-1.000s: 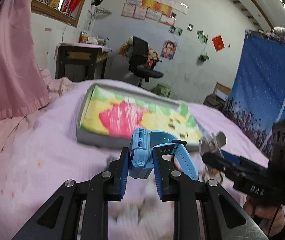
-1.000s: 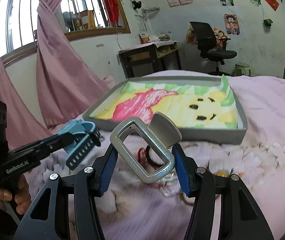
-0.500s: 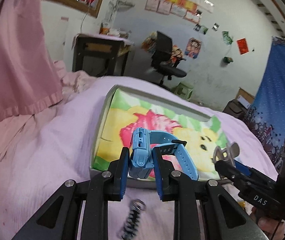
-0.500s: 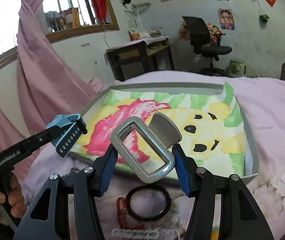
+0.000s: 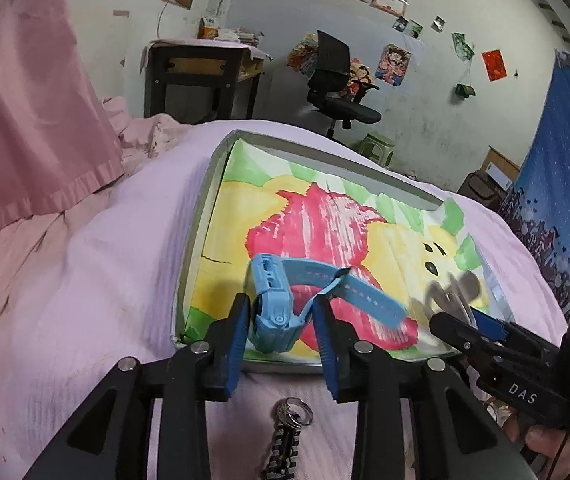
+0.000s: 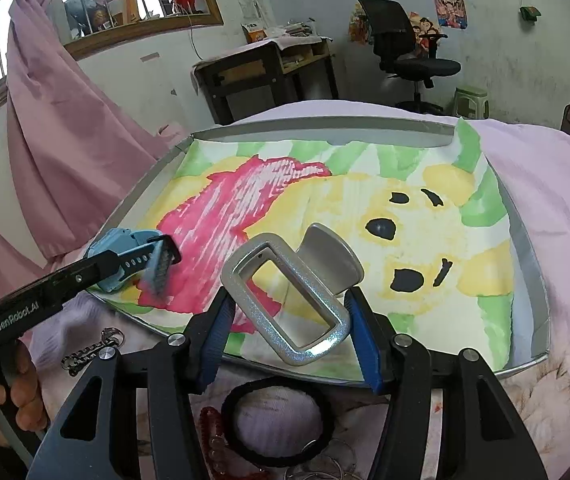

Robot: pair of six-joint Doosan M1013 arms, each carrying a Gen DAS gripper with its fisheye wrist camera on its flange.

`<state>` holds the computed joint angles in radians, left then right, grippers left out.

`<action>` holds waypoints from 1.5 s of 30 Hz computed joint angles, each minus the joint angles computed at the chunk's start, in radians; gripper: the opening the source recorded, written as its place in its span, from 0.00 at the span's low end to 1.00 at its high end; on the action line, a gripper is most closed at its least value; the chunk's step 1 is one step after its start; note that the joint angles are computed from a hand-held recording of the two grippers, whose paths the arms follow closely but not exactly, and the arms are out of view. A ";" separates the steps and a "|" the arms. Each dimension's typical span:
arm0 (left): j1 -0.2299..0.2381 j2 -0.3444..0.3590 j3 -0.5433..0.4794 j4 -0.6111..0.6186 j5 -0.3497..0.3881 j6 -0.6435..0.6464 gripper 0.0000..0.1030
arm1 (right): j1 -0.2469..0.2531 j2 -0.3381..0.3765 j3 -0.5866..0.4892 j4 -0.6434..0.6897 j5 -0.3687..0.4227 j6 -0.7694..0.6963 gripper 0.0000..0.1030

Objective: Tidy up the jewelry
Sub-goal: 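Carry the watch and clip into the tray and open both tools, then withdraw both tools from the tray toward the remaining jewelry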

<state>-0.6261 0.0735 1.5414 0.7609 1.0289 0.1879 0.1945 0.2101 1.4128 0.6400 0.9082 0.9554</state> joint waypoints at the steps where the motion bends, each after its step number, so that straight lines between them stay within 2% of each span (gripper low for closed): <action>1: -0.001 0.000 -0.001 0.002 0.002 0.004 0.31 | 0.000 -0.002 0.002 -0.003 -0.001 -0.001 0.50; 4: -0.010 -0.008 0.005 0.013 -0.006 0.003 0.39 | -0.003 -0.008 0.010 0.006 -0.007 -0.014 0.53; 6: -0.022 -0.017 0.013 0.041 -0.003 -0.025 0.51 | -0.006 -0.024 0.029 0.014 -0.039 -0.022 0.57; 8: -0.037 -0.028 0.023 0.075 0.005 -0.059 0.57 | -0.012 -0.039 0.043 0.031 -0.063 -0.032 0.59; 10: -0.051 -0.040 0.035 0.103 0.007 -0.082 0.60 | -0.020 -0.057 0.061 0.052 -0.095 -0.045 0.66; 12: -0.070 -0.051 0.045 0.134 0.021 -0.101 0.70 | -0.031 -0.085 0.091 0.092 -0.131 -0.082 0.73; 14: -0.090 -0.062 0.057 0.162 0.036 -0.116 0.76 | -0.041 -0.105 0.112 0.125 -0.147 -0.113 0.78; 16: -0.113 -0.071 0.068 0.193 0.054 -0.129 0.80 | -0.051 -0.127 0.136 0.167 -0.158 -0.148 0.88; 20: -0.165 -0.088 0.094 0.268 0.104 -0.176 0.92 | -0.067 -0.179 0.195 0.235 -0.194 -0.225 0.94; 21: -0.174 -0.092 0.101 0.287 0.115 -0.192 0.94 | -0.072 -0.194 0.213 0.256 -0.205 -0.248 0.99; 26: -0.215 -0.110 0.130 0.348 0.147 -0.274 0.96 | -0.090 -0.253 0.276 0.319 -0.231 -0.331 0.99; 32: -0.259 -0.116 0.146 0.382 0.198 -0.268 0.97 | -0.101 -0.306 0.333 0.378 -0.277 -0.433 0.99; 35: -0.272 -0.118 0.150 0.383 0.218 -0.261 0.97 | -0.105 -0.319 0.344 0.382 -0.270 -0.467 0.99; 40: -0.268 -0.114 0.148 0.338 0.227 -0.222 0.97 | -0.108 -0.322 0.346 0.353 -0.243 -0.472 0.99; 45: -0.249 -0.109 0.141 0.274 0.215 -0.158 0.97 | -0.102 -0.296 0.315 0.238 -0.193 -0.375 0.99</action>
<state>-0.8751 -0.0350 1.6819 1.0345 1.2438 0.0301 0.0929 -0.0863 1.7279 0.8782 0.7154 0.5799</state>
